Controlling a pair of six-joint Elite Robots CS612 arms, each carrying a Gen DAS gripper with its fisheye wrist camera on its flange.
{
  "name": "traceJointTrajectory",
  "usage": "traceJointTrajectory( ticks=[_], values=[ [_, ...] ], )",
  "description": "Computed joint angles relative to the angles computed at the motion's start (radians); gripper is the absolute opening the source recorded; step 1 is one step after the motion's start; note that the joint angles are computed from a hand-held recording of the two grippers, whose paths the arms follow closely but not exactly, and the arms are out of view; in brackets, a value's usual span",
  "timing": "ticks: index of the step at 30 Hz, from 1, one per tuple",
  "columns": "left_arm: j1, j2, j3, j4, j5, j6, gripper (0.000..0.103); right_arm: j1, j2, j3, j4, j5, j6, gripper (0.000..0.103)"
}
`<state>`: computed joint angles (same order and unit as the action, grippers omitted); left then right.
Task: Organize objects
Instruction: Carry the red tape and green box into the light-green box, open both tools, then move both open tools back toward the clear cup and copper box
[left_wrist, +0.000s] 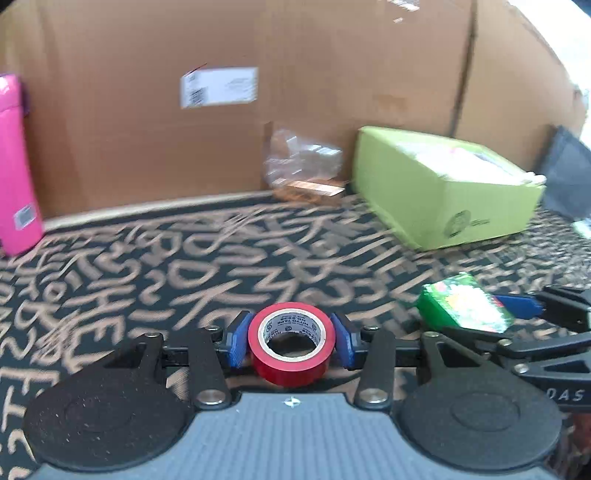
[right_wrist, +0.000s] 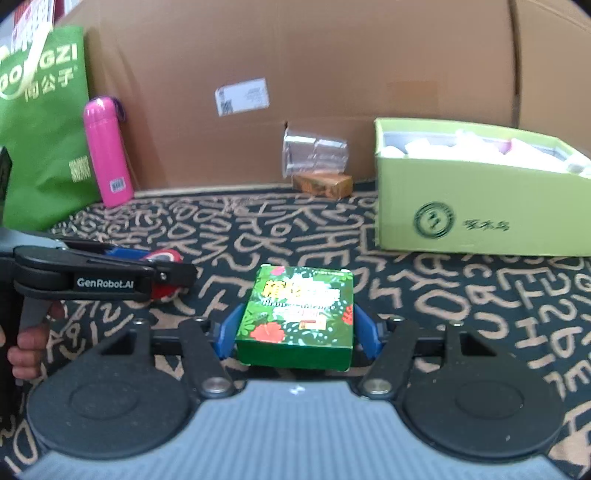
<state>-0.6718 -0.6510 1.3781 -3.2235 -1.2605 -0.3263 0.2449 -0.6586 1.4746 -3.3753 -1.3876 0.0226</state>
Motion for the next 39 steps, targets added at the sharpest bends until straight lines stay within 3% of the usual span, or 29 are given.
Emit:
traceJointTrajectory(
  ticks=[5,11,15,19,25,26,27,29,32,39],
  values=[
    [-0.006,0.018,-0.078,-0.052,-0.094,0.058,0.049,-0.028,-0.03,0.03,-0.091,-0.018,-0.022,0.063],
    [-0.017,0.081,-0.261,-0.045,-0.168,0.124,0.049,-0.066,-0.041,0.003,-0.18,-0.096,-0.062,0.063],
    [-0.016,0.156,-0.441,0.058,-0.2,0.109,0.049,-0.089,-0.016,-0.063,-0.186,-0.148,-0.092,0.063],
    [-0.019,0.249,-0.625,0.166,-0.166,0.117,0.049,-0.106,0.029,-0.154,-0.134,-0.195,-0.128,0.063],
    [-0.016,0.359,-0.829,0.316,-0.129,0.131,0.049,-0.129,0.099,-0.282,-0.006,-0.2,-0.101,0.065],
    [-0.014,0.371,-0.85,0.329,-0.14,0.138,0.051,-0.134,0.104,-0.298,0.037,-0.186,-0.09,0.071],
    [-0.01,0.379,-0.862,0.337,-0.16,0.14,0.066,-0.135,0.11,-0.311,0.069,-0.191,-0.079,0.082],
    [-0.01,0.376,-0.846,0.328,-0.146,0.11,0.083,-0.133,0.119,-0.314,0.062,-0.213,-0.08,0.086],
    [-0.01,0.36,-0.792,0.257,-0.137,0.083,0.086,-0.132,0.123,-0.298,0.029,-0.222,-0.092,0.101],
    [-0.016,0.314,-0.704,0.168,-0.117,0.12,0.087,-0.122,0.096,-0.257,-0.02,-0.243,-0.092,0.103]
  ],
)
